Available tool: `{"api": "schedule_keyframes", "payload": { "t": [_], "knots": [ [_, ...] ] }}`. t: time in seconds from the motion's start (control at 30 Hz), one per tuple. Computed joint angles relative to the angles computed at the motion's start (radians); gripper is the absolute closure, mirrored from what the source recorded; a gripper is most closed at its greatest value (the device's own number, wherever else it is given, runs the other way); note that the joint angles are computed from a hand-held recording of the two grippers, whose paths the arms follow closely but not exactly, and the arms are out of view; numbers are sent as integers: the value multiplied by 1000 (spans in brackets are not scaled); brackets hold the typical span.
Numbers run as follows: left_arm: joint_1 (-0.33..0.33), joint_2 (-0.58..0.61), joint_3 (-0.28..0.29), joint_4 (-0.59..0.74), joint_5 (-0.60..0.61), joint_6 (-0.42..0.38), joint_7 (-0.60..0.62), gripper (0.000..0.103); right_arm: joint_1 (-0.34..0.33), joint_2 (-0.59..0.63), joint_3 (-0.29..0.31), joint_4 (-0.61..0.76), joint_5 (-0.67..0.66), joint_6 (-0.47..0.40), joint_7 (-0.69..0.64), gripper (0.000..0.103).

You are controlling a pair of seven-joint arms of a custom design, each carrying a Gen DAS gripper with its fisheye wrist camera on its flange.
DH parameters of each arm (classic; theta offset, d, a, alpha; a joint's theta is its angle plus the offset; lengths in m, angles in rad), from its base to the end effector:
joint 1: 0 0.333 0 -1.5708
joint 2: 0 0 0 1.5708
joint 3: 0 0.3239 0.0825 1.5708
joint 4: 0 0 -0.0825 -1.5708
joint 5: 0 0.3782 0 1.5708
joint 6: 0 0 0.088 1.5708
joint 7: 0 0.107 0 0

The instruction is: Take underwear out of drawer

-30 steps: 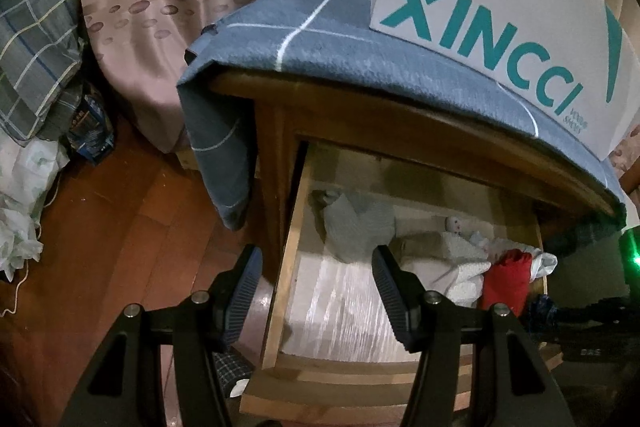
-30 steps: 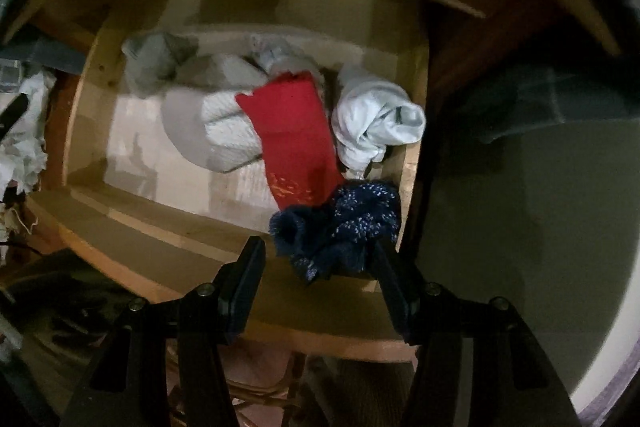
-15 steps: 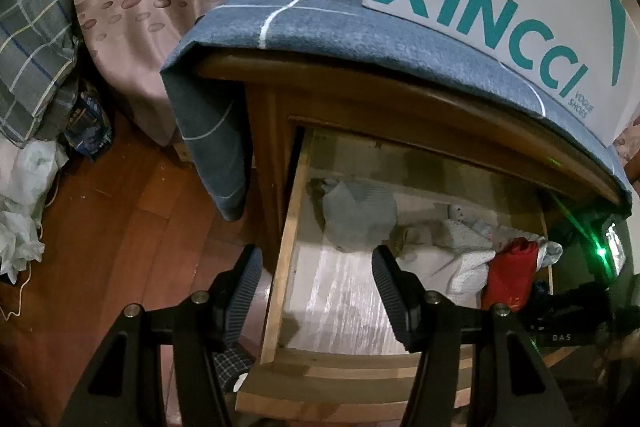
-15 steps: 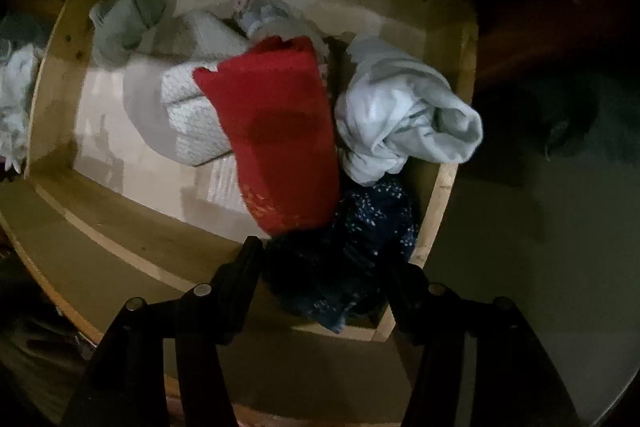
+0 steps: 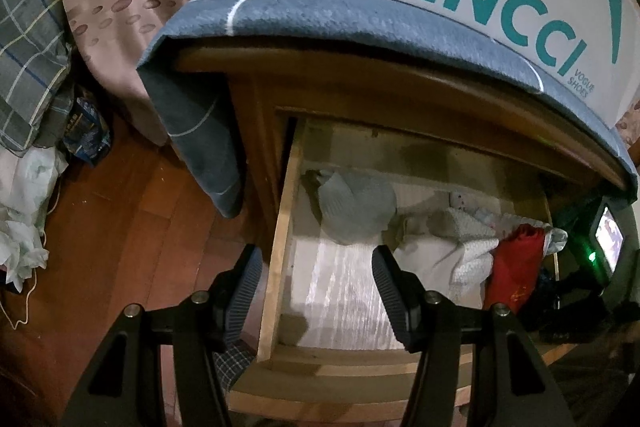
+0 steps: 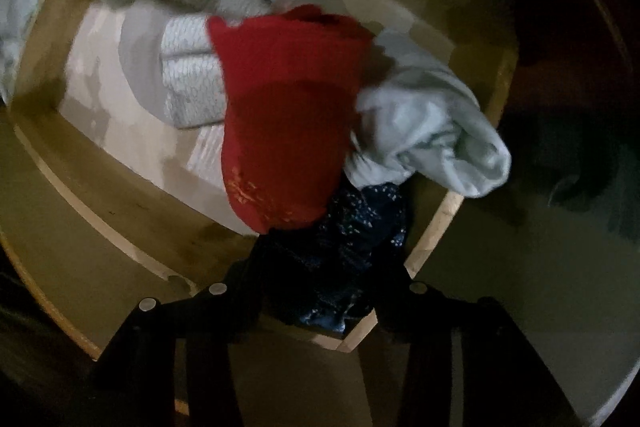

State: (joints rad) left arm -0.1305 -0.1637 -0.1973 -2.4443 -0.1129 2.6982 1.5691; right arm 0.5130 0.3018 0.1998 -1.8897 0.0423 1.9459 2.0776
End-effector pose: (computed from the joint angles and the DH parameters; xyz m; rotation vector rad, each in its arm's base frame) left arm 0.4677 -0.1566 0.4184 -1.7821 2.2671 -0.5256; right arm 0.4483 0.3836 0.3432 2.2422 -1.8633 -0.2017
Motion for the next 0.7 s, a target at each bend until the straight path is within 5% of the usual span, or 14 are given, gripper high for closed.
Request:
{"api": "schedule_keyframes", "payload": {
  "t": [0.17, 0.7],
  "knots": [
    [3, 1, -2, -1, 19, -5, -8, 44, 9, 11, -5, -12, -10, 19, 72, 71],
    [-2, 8, -8, -1, 40, -13, -20, 44, -17, -6, 31, -62, 206, 377, 102, 82]
  ]
}}
